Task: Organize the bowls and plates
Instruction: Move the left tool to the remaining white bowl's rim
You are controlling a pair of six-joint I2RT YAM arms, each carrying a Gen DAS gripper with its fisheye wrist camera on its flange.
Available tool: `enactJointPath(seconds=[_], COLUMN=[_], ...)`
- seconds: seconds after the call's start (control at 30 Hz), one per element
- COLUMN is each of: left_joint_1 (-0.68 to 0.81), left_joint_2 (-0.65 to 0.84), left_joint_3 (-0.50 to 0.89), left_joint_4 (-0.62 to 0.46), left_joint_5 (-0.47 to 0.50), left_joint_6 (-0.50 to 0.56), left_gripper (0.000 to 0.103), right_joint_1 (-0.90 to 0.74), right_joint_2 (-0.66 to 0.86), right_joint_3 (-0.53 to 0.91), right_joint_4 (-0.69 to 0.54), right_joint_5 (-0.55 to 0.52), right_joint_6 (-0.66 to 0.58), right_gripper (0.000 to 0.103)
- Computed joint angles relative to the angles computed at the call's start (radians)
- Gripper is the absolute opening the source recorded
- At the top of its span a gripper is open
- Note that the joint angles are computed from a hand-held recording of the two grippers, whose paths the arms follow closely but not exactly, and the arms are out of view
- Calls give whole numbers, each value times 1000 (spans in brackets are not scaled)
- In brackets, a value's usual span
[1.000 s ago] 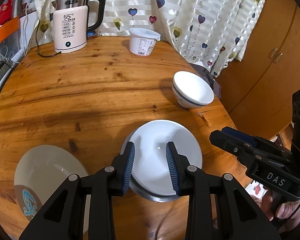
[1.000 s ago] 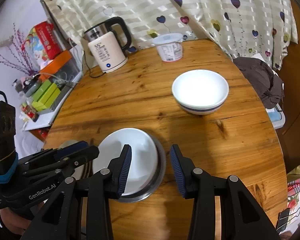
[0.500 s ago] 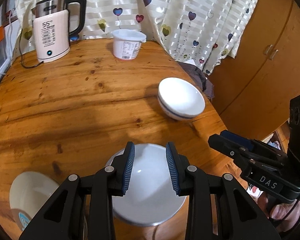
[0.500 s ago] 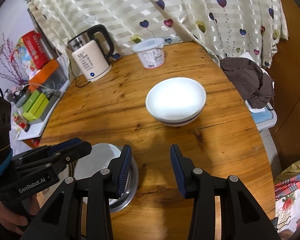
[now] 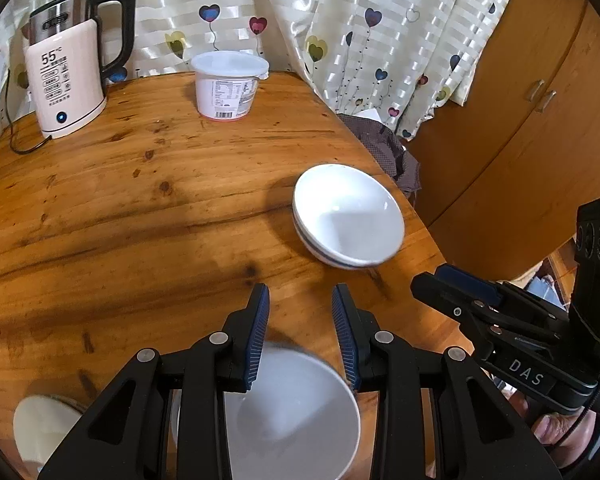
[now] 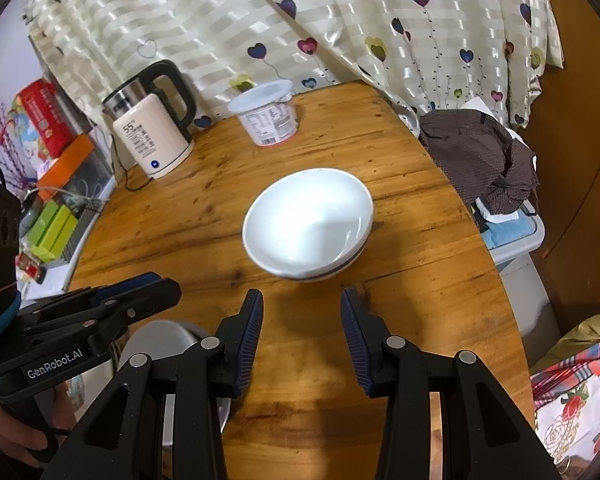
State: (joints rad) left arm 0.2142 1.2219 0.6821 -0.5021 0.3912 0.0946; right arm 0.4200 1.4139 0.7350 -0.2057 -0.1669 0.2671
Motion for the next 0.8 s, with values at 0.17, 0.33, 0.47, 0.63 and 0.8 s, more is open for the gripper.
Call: enactJointPath(seconds=[0.17,0.33,0.47,0.63,0.8], left_joint_1=[-37,-59,-79,-84,-89], left_joint_2=[72,129,193,260,315], left_joint_3=[46,87,125,161,194], left_joint_4=[14,17,35,52,65], left_joint_5=[-8,-6,-13,-12,-6], left_joint_6=[-15,-27,-51,-77,-90], left_gripper=[34,34,34,34,34], right_joint_1=[-30,-62,-81,-98,-119], right_joint_2=[59,122,167,207,253], right_joint_3=[29,65,91,110,132], right_joint_4=[24,43,57,75,89], right_joint_5=[-15,-34,-47,-57,-70], right_joint_6=[0,-3,-1,1,7], right_gripper=[40,40,40,39,36])
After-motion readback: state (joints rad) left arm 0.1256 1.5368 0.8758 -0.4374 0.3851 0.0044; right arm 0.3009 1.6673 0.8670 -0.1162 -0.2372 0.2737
